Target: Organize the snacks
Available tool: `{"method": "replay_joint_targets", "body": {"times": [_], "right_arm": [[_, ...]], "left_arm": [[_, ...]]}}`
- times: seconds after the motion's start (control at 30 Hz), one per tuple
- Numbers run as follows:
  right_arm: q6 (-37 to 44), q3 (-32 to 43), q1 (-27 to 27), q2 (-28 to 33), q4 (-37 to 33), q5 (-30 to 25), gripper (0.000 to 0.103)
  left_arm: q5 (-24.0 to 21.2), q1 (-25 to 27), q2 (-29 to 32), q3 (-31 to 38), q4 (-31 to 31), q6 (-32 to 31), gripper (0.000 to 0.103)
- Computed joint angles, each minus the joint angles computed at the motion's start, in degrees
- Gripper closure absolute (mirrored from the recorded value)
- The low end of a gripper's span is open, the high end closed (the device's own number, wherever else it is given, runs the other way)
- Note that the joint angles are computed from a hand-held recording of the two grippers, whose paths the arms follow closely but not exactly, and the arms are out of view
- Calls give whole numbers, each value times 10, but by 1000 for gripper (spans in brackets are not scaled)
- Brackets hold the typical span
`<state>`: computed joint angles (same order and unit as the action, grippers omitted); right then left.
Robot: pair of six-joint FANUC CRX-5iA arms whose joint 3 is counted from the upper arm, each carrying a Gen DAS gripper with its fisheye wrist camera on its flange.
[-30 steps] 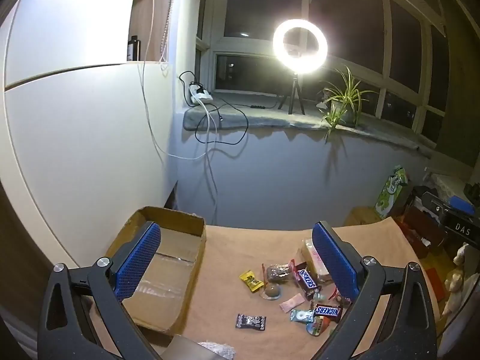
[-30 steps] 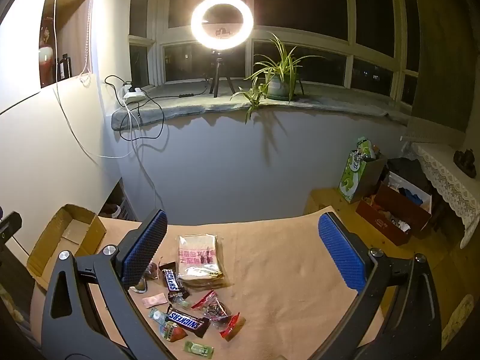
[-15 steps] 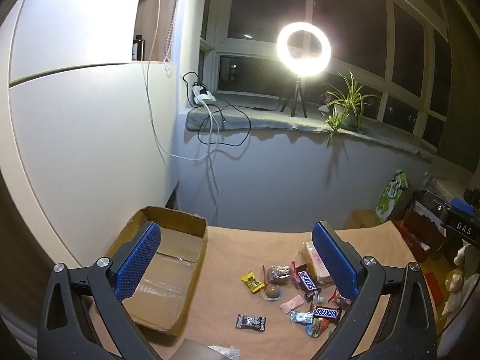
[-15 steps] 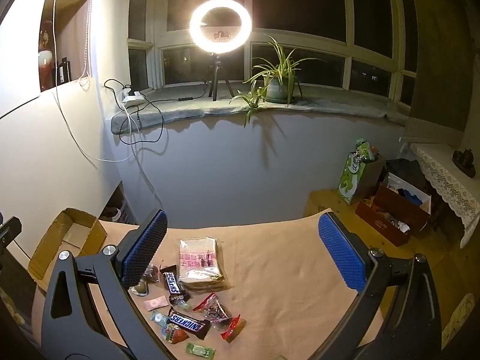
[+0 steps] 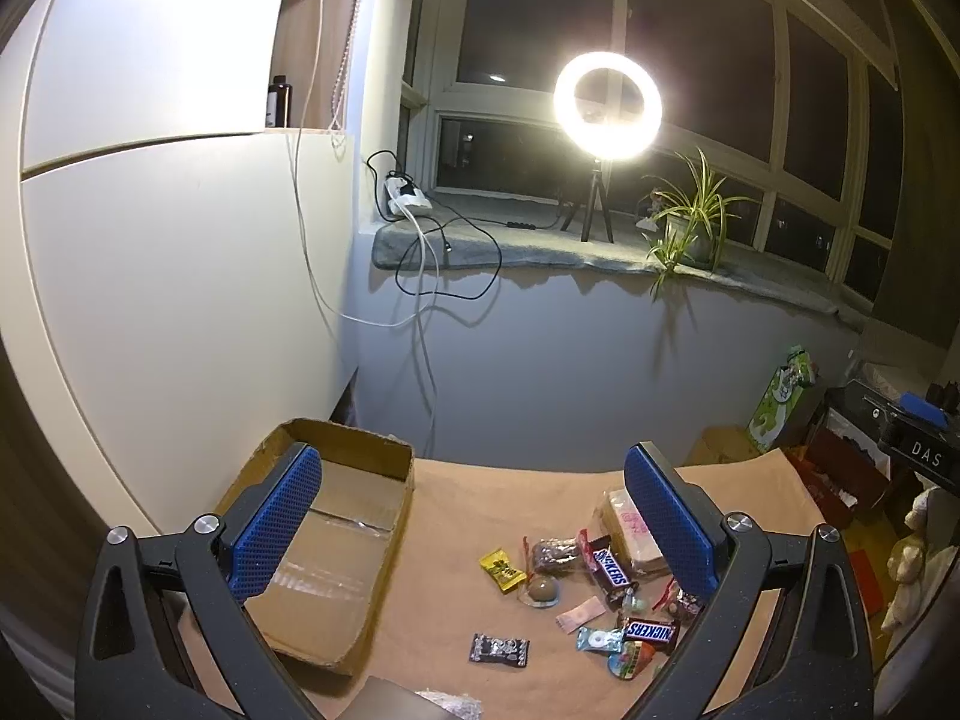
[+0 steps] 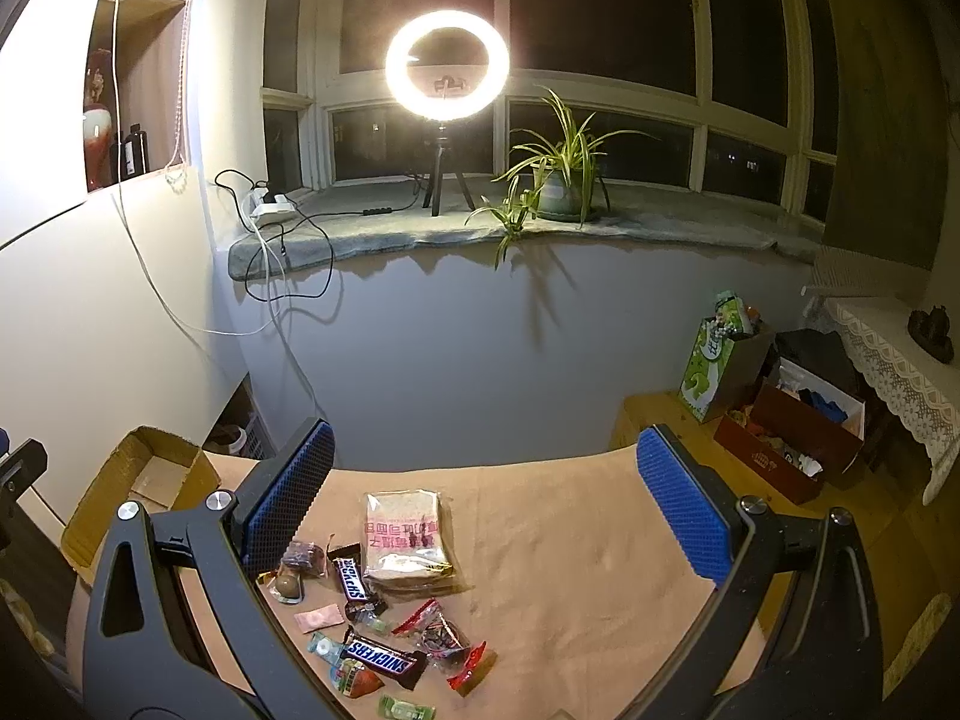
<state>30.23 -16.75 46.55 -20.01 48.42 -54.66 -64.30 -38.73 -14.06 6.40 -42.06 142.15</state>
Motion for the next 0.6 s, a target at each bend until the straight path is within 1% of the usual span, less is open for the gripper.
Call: {"method": "replay_joint_targets", "body": {"times": [0.6], "right_arm": [[-7, -9, 2, -3, 3, 2, 0]], "left_arm": [[-3, -3, 2, 2, -1, 0, 2]]}}
